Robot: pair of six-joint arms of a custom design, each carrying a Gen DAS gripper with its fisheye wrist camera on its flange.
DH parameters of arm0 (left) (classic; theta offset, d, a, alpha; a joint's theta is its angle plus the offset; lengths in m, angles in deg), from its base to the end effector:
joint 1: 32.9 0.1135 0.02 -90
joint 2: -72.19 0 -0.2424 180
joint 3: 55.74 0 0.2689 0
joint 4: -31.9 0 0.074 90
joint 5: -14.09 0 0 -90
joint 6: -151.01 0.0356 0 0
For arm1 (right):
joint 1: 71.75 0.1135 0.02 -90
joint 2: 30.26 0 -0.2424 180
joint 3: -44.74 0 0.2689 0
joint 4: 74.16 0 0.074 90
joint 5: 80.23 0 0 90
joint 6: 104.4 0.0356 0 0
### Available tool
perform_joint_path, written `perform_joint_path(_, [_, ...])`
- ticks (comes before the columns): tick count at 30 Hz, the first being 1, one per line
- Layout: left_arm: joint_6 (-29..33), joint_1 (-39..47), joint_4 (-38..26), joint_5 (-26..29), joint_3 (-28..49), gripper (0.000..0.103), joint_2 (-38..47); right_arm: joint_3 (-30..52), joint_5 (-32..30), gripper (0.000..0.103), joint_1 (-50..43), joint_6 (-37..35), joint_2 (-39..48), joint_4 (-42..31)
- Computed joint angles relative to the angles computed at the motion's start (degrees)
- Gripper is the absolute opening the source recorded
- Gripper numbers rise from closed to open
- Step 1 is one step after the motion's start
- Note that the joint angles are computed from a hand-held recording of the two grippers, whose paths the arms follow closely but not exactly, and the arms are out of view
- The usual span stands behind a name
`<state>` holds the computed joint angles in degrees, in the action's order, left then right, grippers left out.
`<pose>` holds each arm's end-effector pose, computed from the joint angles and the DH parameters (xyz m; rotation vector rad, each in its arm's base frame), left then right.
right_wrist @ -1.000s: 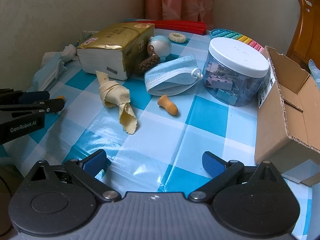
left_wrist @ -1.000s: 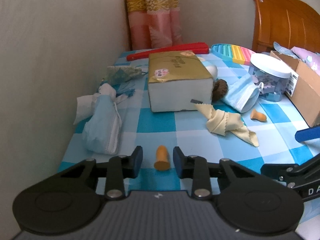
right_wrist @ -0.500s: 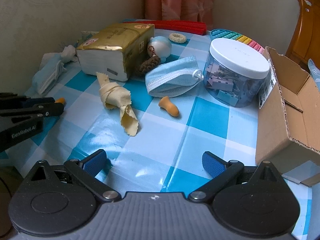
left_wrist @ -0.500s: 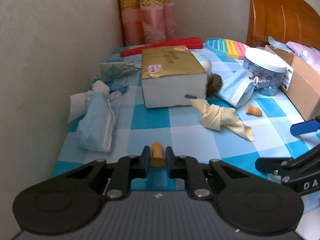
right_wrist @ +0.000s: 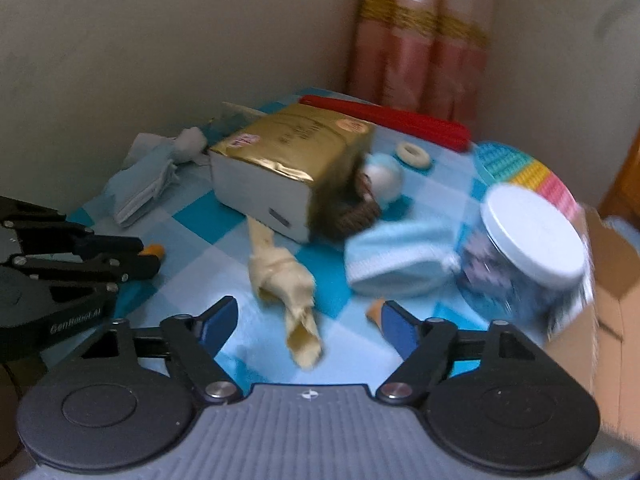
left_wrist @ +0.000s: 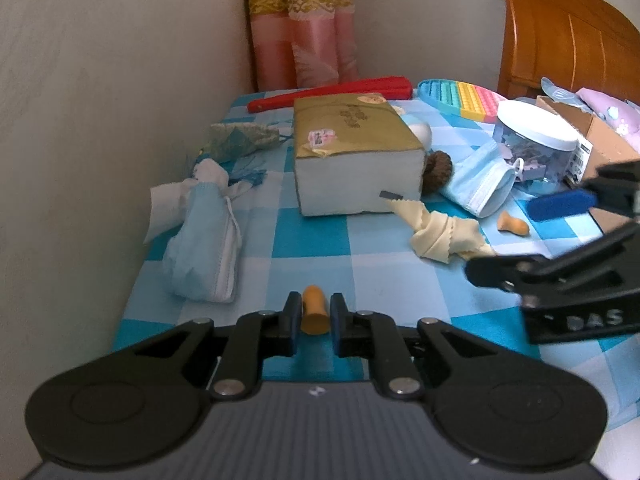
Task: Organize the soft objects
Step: 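Close the left tool on the orange earplug while the right tool grasps the beige knotted cloth, then carry the cloth and earplug into the cardboard box while both tools open to release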
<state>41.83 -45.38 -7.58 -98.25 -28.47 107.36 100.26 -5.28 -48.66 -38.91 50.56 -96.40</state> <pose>0.1597 -0.0215 0.1375 -0.3140 2.3061 0.1939 0.2701 0.1252 0.1579 -1.0730 2.1298 0.3031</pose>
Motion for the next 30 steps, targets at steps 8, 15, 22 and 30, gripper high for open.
perform_joint_path(8, [0.6, 0.8, -0.2, 0.7, 0.1, 0.013, -0.3, 4.1, 0.4, 0.061, 3.4, -0.5, 7.3, 1.6])
perform_joint_path(15, [0.9, 1.8, -0.3, 2.0, 0.3, 0.013, -0.2, 6.3, -1.3, 0.036, 2.9, 1.6, 9.4, 0.6])
perform_joint_path(22, [0.6, 1.2, -2.4, 1.7, 1.1, 0.012, -1.1, 4.3, -1.2, 0.035, 2.4, 1.4, 5.6, -0.5])
perform_joint_path(30, [-0.8, -2.6, -8.3, -1.5, 3.8, 0.012, -4.7, 2.0, -4.0, 0.035, -0.5, -0.5, -2.9, -6.4])
